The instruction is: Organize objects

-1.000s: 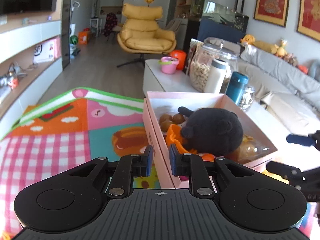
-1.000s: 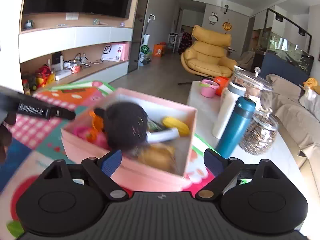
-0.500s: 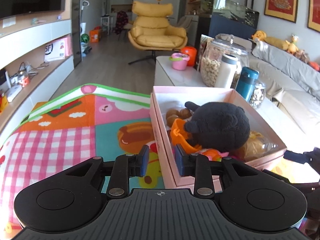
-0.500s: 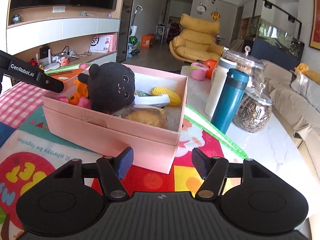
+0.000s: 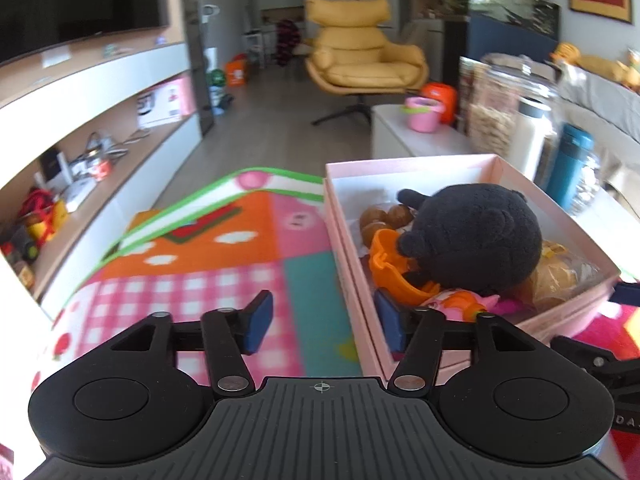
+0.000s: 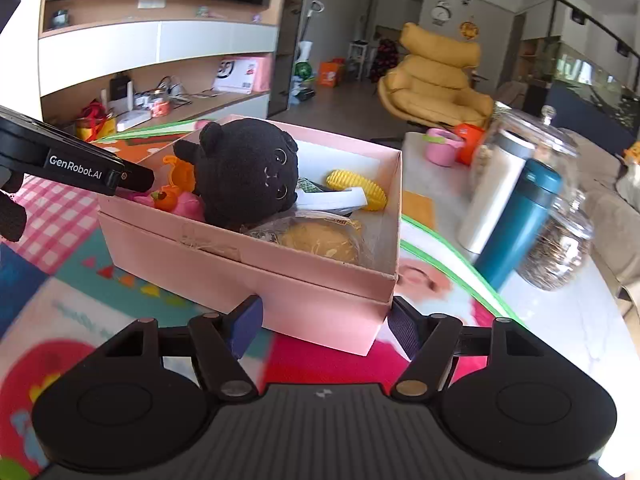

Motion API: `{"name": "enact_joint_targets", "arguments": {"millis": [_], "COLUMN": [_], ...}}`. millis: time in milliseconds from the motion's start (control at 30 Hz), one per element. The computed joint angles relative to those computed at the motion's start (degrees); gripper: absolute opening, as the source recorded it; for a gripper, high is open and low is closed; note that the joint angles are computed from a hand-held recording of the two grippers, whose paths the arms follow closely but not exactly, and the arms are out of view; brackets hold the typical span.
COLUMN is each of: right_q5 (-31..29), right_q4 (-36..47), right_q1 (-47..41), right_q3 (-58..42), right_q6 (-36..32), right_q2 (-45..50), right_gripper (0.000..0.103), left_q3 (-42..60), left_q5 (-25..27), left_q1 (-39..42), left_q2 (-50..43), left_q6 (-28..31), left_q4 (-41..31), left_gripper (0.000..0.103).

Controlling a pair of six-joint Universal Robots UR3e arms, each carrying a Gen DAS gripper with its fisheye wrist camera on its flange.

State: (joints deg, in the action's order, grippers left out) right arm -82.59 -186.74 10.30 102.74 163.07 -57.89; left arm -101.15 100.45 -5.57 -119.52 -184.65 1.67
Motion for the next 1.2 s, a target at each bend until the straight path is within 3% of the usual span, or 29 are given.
{"name": "enact_joint_targets", "arguments": {"millis": [100, 167, 267, 400, 533, 667, 767, 833, 967, 1033, 1100, 1200], "right_q5": [-2.96, -4.40, -7.26, -11.32, -11.48, -10.69, -11.76, -10.21, -9.28, -10.32, -9.70, -10.91], "right_q4": [4.56, 6.12, 6.56, 4.60, 0.24, -0.36, -0.42, -4.89, -7.64, -12.59, -14.40, -15.57], "right_q1": [4.61, 6.85, 9.69, 12.03, 11.70, 11.41, 11.86, 10.54, 9.44, 10.08, 9.63, 10.34], "right_q3": [-9.43, -14.08, -18.09, -17.33, -5.95, 5.70, 12.16, 16.82, 20.09, 21.37, 22.04, 21.72], "right_q6": [1.60, 3.06, 4.16, 4.42, 7.63, 12.29, 15.91, 18.47, 20.23, 19.69, 19.99, 20.60], "right_q2": [4.76, 7.43, 10.19, 10.50, 3.44, -3.98, -6.16, -7.03, -7.64, -6.00, -5.63, -4.84], "right_gripper": [0.070, 0.071, 0.072, 0.082, 0.103, 0.103, 0.103, 0.103, 0.103, 0.103, 0.103, 0.103], "left_q3": [-2.39, -3.87, -6.71, -11.28, -23.57, -37.14, -43.59, -45.83, -43.86, -42.69, -40.37, -39.24], "left_q5": [-0.38, -2.51, -7.37, -7.66, -5.07, -7.91, -4.27, -2.22, 5.31, 5.39, 8.63, 9.30], "left_q1": [5.01, 8.35, 11.96, 11.85, 9.09, 6.55, 1.95, -0.80, -6.95, -7.40, -9.67, -10.27], "left_q2": [-0.38, -0.30, 0.69, 3.12, 9.13, 17.87, 18.19, 16.48, 11.43, 10.60, 9.07, 8.11], "left_q6": [-0.07, -1.46, -3.20, -5.05, -5.29, -4.41, -8.71, -11.45, -10.73, -10.95, -10.75, -11.11], "left_q4": [4.08, 5.73, 7.89, 12.33, 25.99, 26.69, 28.82, 29.97, 32.44, 31.63, 29.72, 29.33], "left_gripper": [0.096, 0.102, 0.102, 0.101, 0.101, 0.101, 0.101, 0.101, 0.101, 0.100, 0.100, 0.101]}}
